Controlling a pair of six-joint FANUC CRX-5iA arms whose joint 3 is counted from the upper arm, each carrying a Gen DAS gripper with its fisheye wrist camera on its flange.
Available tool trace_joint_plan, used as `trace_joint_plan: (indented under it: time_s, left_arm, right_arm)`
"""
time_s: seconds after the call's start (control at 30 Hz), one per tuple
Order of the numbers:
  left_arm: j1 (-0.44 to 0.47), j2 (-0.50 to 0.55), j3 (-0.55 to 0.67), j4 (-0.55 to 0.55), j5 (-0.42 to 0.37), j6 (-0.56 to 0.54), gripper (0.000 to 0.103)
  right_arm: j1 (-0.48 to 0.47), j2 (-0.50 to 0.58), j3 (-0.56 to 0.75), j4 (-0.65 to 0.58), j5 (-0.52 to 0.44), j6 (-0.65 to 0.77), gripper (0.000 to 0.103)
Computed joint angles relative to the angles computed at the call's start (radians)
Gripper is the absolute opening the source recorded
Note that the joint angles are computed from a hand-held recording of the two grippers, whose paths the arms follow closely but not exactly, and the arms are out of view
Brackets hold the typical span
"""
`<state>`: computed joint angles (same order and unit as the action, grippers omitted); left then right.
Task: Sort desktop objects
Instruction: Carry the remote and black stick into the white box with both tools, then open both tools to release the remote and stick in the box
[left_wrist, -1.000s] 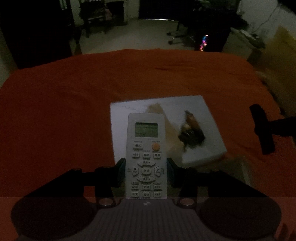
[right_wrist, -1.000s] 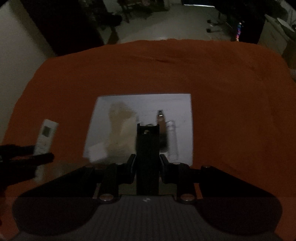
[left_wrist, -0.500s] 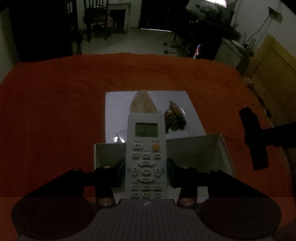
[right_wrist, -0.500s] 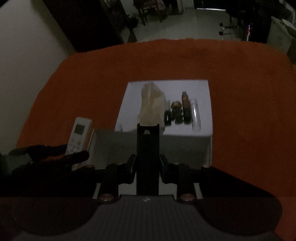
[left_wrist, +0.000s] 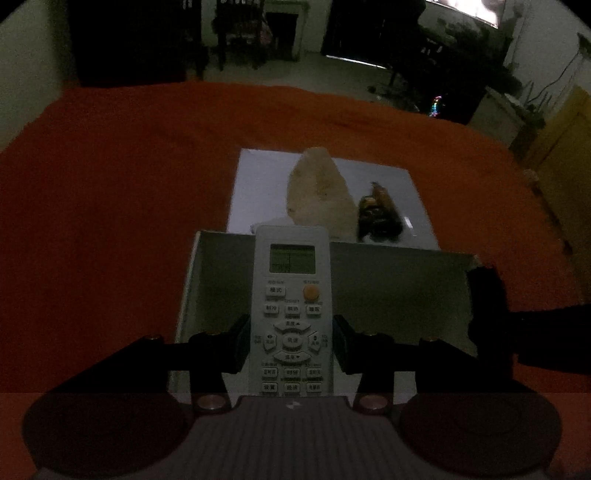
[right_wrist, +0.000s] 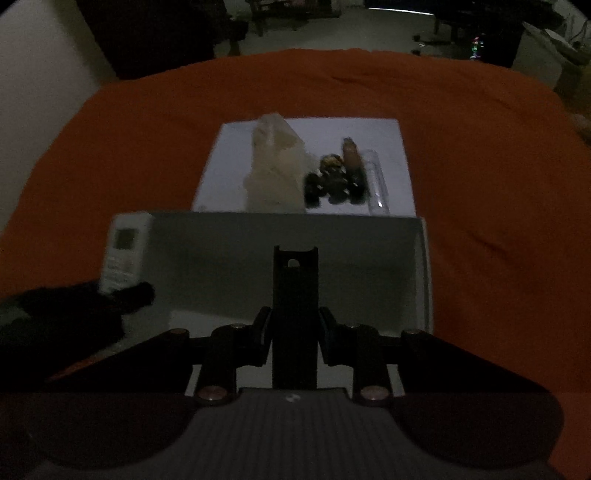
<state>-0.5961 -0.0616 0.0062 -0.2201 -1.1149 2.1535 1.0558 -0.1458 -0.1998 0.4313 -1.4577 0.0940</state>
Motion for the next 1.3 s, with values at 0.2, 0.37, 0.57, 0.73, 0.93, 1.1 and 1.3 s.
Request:
trace_joint_plan:
  time_s: [0.2, 0.37, 0.57, 0.73, 0.93, 1.1, 1.3]
  left_arm:
    - [0.032, 0.009, -0.049, 0.002, 0.038, -0.003, 0.04]
    - [0.041, 0.019, -0.099, 0.04, 0.046, -0.06, 0.04]
    - [0.044, 0.04, -0.131, 0.077, 0.044, -0.11, 0.04]
    - [0.041, 0.057, -0.14, 0.095, 0.052, -0.136, 0.04]
    - [0.016, 0.072, -0.15, 0.093, 0.032, -0.137, 0.04]
    - [0.004, 0.095, -0.158, 0.096, 0.032, -0.12, 0.04]
    - [0.001, 0.1, -0.175, 0.114, 0.041, -0.113, 0.04]
  right_arm:
    - [-0.03, 0.012, -0.048, -0.046, -0.01, -0.053, 0.028]
    - [-0.047, 0.006, -0.074, -0.087, 0.017, -0.084, 0.028]
    - [-0.034, 0.019, -0.103, -0.138, 0.052, -0.06, 0.028]
    - [-0.014, 0.078, -0.109, -0.167, 0.059, -0.033, 0.028]
    - [0.011, 0.132, -0.108, -0.196, 0.108, -0.042, 0.028]
    - [0.021, 0.153, -0.107, -0.22, 0.131, -0.05, 0.028]
    - [0.002, 0.155, -0.115, -0.244, 0.136, -0.052, 0.028]
